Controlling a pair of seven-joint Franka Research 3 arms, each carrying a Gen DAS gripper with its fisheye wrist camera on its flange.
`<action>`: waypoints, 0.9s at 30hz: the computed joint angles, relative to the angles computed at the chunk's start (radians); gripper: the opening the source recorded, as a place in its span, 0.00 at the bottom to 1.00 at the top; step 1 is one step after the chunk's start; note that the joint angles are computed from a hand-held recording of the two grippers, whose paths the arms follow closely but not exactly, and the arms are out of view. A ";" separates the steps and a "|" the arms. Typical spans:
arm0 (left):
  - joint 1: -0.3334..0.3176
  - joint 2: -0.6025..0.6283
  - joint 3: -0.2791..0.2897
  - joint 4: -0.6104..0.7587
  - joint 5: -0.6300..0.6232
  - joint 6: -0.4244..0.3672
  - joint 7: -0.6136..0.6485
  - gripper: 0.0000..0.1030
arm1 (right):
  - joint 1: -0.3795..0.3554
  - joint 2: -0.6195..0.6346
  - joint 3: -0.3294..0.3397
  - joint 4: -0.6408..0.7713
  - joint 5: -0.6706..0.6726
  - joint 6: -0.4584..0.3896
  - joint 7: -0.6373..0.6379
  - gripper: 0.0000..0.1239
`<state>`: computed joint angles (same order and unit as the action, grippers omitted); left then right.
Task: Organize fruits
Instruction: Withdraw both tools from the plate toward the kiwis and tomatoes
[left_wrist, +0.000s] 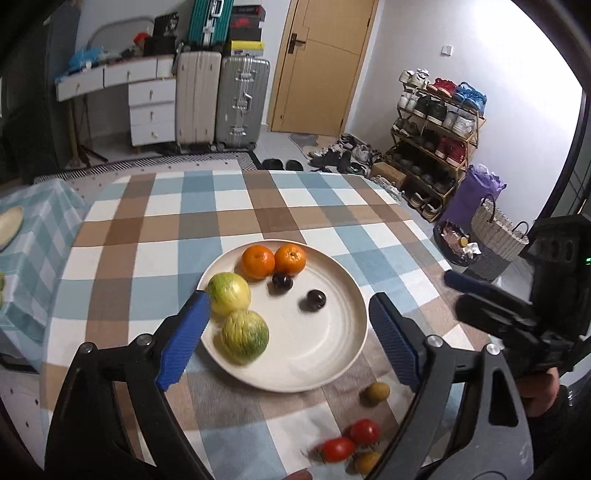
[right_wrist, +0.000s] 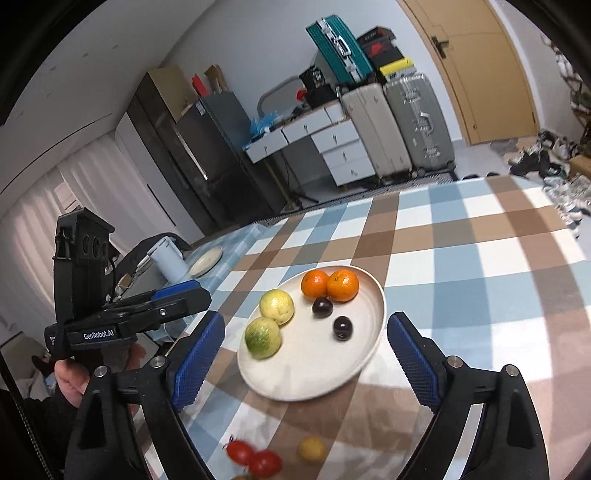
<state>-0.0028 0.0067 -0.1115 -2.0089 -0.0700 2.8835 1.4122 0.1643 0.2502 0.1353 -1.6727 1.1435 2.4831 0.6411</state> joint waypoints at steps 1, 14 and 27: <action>-0.002 -0.016 -0.002 -0.021 0.006 0.012 -0.008 0.88 | -0.001 -0.022 0.002 -0.027 0.016 0.016 -0.019 0.80; -0.045 -0.242 0.013 -0.331 0.179 0.158 -0.325 0.99 | 0.089 -0.305 -0.059 -0.349 0.255 0.165 -0.273 0.83; -0.010 -0.333 -0.042 -0.495 0.327 0.183 -0.531 1.00 | 0.171 -0.384 -0.078 -0.504 0.247 0.269 -0.290 0.83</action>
